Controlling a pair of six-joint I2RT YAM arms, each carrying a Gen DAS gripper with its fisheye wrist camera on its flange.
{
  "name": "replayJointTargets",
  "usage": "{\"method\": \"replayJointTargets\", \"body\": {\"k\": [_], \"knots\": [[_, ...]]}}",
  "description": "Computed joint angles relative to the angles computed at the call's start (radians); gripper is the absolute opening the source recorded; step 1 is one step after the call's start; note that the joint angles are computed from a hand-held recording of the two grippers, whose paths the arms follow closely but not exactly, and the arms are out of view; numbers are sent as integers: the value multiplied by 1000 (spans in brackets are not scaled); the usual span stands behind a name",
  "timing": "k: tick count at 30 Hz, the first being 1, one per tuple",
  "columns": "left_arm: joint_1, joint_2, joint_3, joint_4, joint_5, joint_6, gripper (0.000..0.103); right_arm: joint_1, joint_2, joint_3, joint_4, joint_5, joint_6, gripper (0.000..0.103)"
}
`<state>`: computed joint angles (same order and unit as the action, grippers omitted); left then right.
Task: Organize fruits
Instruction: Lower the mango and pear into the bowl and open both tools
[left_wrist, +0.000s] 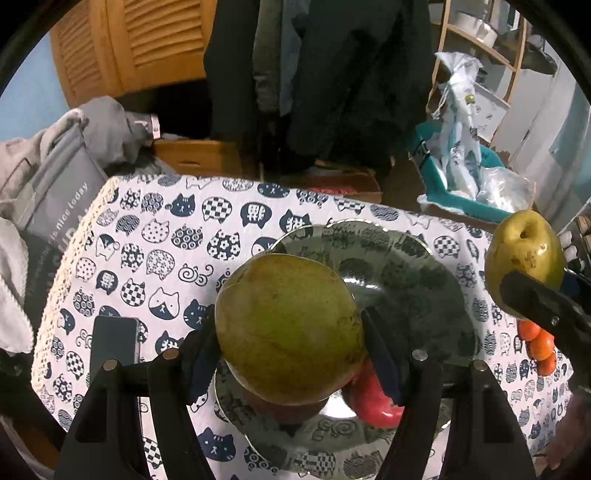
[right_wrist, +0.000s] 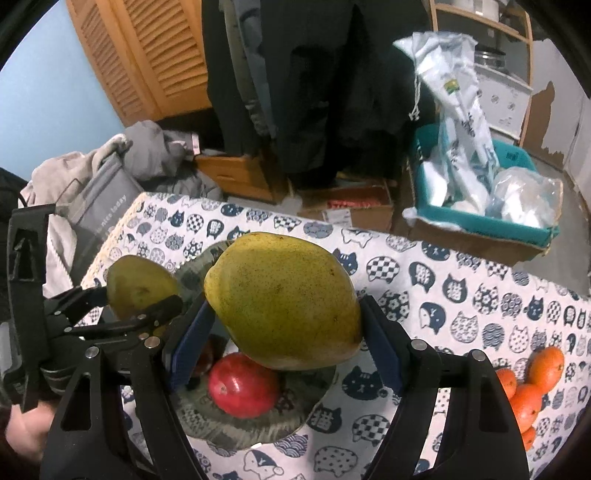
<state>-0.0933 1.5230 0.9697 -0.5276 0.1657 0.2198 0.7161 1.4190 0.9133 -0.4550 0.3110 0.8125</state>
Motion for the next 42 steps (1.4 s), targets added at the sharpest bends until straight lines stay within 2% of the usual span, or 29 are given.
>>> {"method": "replayJointTargets", "body": {"k": [16, 22, 28, 42], "knots": [[4, 108, 20, 19, 16, -4, 72, -28, 102, 2, 74, -65, -4, 79], [-1, 93, 20, 40, 9, -6, 71, -35, 118, -5, 86, -77, 1, 79], [21, 94, 32, 16, 15, -20, 71, -37, 143, 9, 87, -86, -6, 79], [118, 38, 6, -46, 22, 13, 72, -15, 306, 95, 65, -133, -11, 80]]}}
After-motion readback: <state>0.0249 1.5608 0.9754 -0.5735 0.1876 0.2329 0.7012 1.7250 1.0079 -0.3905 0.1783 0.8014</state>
